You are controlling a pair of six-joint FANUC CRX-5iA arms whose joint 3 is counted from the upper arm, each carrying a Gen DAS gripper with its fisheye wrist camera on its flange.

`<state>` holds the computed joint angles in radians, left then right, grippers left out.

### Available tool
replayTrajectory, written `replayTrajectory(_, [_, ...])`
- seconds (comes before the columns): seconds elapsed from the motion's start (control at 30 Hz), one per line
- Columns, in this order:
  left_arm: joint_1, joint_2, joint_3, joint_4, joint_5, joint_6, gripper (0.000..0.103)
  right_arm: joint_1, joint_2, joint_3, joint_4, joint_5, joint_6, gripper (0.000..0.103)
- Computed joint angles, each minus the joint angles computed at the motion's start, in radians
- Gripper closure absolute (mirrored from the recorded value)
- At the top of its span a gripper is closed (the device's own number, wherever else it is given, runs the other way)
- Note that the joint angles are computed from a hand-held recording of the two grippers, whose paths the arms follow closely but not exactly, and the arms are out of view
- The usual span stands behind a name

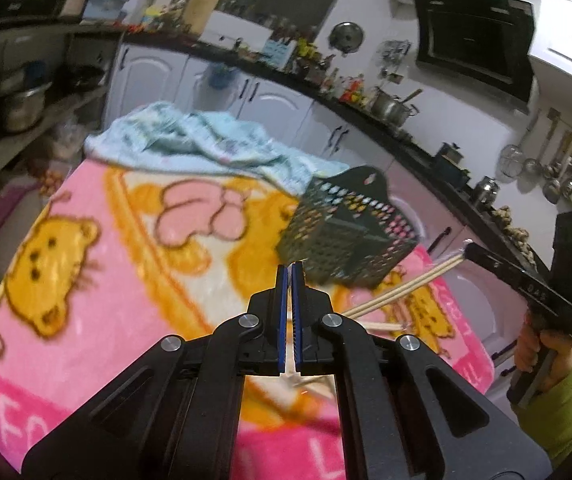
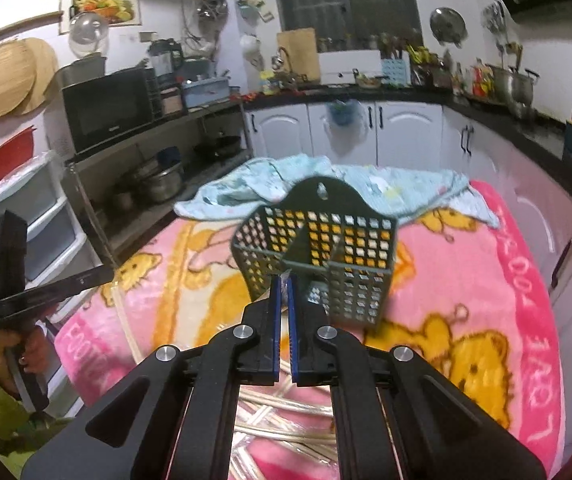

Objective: Organize utensils
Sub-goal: 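Lift both held chopsticks and carry them above the green caddy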

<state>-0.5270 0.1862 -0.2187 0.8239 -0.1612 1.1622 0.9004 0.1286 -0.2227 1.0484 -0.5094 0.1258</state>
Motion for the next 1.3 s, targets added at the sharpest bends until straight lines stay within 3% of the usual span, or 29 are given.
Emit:
replayTrajectory(0.23, [-0.030,0.021,0.099,-0.072,-0.044,-0.002,0.103,0.021,-0.017,0.033,0.029,0.015,0.026,0.100])
replayTrajectory(0.4, [-0.062,0.032,0.134,-0.020,-0.036,-0.090,0.103,0.024,-0.043,0.036,0.084,0.005,0.006,0.100])
replayTrajectory(0.5, [-0.068,0.044,0.179,-0.054,-0.046,-0.076,0.103,0.026,-0.057,0.038,0.111,-0.020,-0.009,0.100])
replayTrajectory(0.83, [-0.116,0.097,0.297,0.090,-0.002,-0.224,0.103,0.005,-0.121,0.010,0.219,-0.076,-0.093,0.101])
replayTrajectory(1.07, [-0.104,0.173,0.476,-0.074,-0.035,-0.055,0.103,-0.021,-0.145,0.007,0.282,-0.102,-0.139,0.101])
replayTrajectory(1.3, [-0.081,0.272,0.716,-0.373,-0.120,0.257,0.103,-0.050,-0.133,0.032,0.327,-0.121,-0.164,0.101])
